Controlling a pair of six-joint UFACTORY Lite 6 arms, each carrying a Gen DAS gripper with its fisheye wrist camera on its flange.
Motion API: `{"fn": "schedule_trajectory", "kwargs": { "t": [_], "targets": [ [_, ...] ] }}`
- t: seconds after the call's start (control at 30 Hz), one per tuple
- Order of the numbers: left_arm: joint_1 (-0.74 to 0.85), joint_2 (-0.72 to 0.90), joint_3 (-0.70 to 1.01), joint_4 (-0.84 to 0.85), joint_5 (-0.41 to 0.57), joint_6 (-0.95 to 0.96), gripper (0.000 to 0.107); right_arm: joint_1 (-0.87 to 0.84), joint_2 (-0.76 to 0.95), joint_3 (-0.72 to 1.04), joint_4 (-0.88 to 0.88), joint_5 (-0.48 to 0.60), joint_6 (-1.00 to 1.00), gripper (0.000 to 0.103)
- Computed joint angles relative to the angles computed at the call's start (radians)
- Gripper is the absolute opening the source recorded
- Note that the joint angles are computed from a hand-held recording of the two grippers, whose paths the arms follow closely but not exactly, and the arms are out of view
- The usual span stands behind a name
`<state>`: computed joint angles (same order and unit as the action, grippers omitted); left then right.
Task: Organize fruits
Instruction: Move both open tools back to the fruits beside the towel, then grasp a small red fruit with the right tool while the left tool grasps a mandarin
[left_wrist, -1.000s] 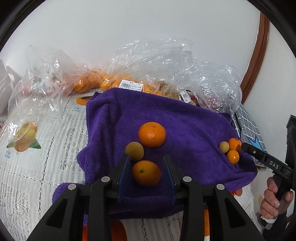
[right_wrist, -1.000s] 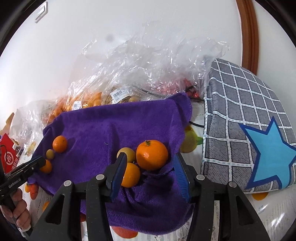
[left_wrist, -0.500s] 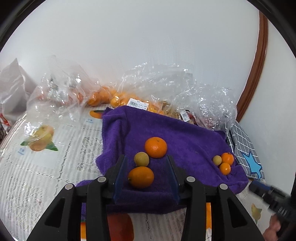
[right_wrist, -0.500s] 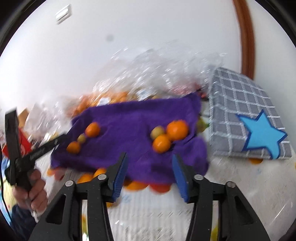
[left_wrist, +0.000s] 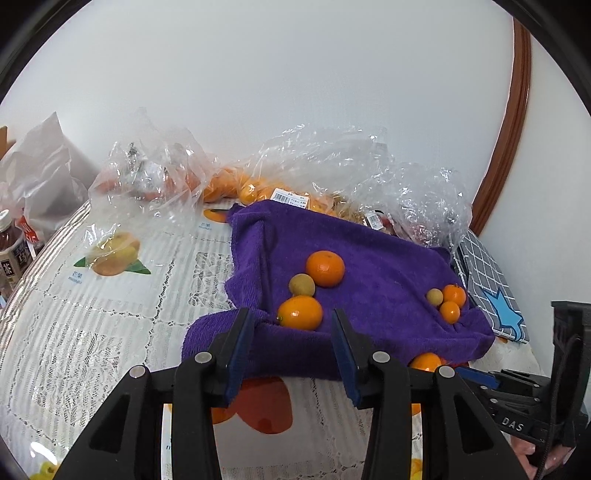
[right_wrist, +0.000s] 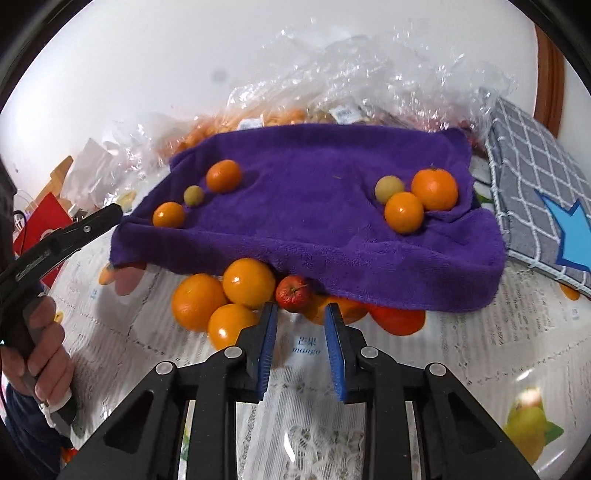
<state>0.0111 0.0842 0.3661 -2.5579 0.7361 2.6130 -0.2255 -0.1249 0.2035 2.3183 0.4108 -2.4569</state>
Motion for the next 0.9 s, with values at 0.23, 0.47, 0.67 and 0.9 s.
{"fn": "schedule_trajectory", "kwargs": {
  "t": [0.23,0.47,0.67,0.9],
  "targets": [
    [0.023,0.039,0.036,0.064,-0.006,-0.067,0.041,0.006,0.133,0.1,-0.017,0.012,0.003,0.028],
    [-0.001,0.055,0.046,0.067,-0.011,-0.065,0.041,0.061,0.154,0.092,0.198,0.025,-0.198,0.024],
    [-0.048,0.038,0.02,0.069,0.003,-0.011,0.041,-0.074,0.016,-0.01,0.168,0.041,-0.247,0.024],
    [-0.132,0.034,0.01,0.183,-0.005,-0.067,0.042,-0.469,-0.028,-0.066,-0.228,0.132,-0.121,0.024]
  ]
}}
